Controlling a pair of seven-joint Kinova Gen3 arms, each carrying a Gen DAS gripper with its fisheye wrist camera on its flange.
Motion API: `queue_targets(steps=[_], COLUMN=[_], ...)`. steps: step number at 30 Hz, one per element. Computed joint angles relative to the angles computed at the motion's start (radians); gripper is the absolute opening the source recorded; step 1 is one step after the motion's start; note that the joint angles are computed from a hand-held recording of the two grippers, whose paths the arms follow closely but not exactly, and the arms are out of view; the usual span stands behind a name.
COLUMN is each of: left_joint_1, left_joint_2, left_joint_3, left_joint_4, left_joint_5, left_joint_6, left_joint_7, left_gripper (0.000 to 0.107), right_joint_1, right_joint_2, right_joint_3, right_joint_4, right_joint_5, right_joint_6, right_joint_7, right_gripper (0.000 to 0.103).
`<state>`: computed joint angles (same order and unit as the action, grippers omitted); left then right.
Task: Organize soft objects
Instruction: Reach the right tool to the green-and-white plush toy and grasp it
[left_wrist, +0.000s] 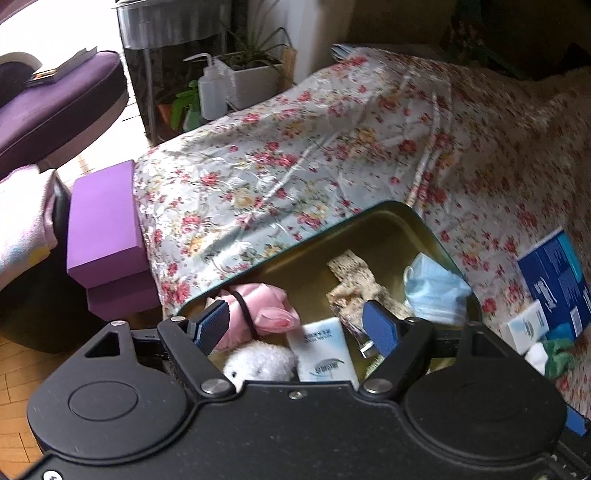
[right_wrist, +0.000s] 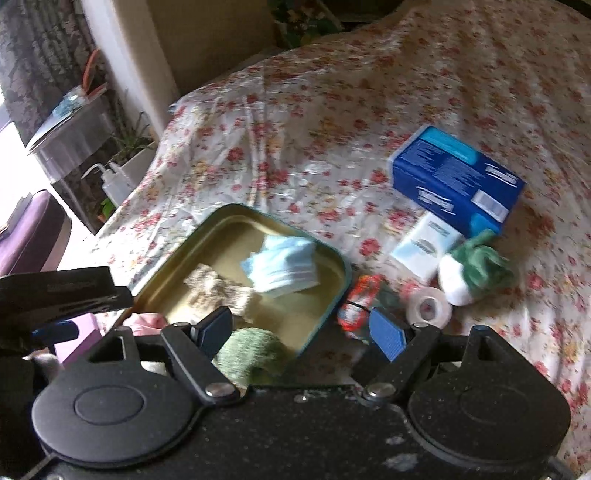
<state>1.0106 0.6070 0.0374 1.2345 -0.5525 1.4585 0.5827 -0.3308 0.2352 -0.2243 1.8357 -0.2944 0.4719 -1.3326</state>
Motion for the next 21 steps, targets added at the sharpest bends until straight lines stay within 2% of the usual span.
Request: queue_targets(steps=[3, 8, 13, 18, 21], left_joint_1=[-0.001, 0.012, 0.024, 0.025, 0.025], left_joint_2=[0.005, 0.051, 0.063, 0.111, 0.125], left_joint_3=[0.006, 0.002, -0.004, -0.005, -0.008], left_joint_4=[-0.008, -0.086, -0.104, -0.186, -0.208], left_joint_5=[-0.006, -0.017, -0.022, -0.002, 0.023], left_joint_6=[-0.017, 0.017, -0.046, -0.055, -0.093], left_joint_7=[-0.027, -0.114, -0.171, -0.288, -0.341], left_gripper=[0.081, 0.082, 0.082, 0.082, 0.083], right_joint_1=[0.013, 0.039, 0.076, 0.088, 0.106], right_joint_2=[-0.010, -0.022, -0.005, 0.030, 0.056], right_joint_3=[0.019, 0.060, 0.105, 0.152, 0.156], right_joint_4=[0.024, 0.070, 0.094, 0.094, 0.087], right_joint_5=[0.009, 0.044, 0.094, 0.165, 0.190], right_joint_6=[-0.018, -0.056, -0.078, -0.093, -0.101], right_joint_7=[-0.011, -0.051, -0.112, -0.209, -0.240], right_gripper=[0.081, 0.081, 0.081, 0.081, 0.081])
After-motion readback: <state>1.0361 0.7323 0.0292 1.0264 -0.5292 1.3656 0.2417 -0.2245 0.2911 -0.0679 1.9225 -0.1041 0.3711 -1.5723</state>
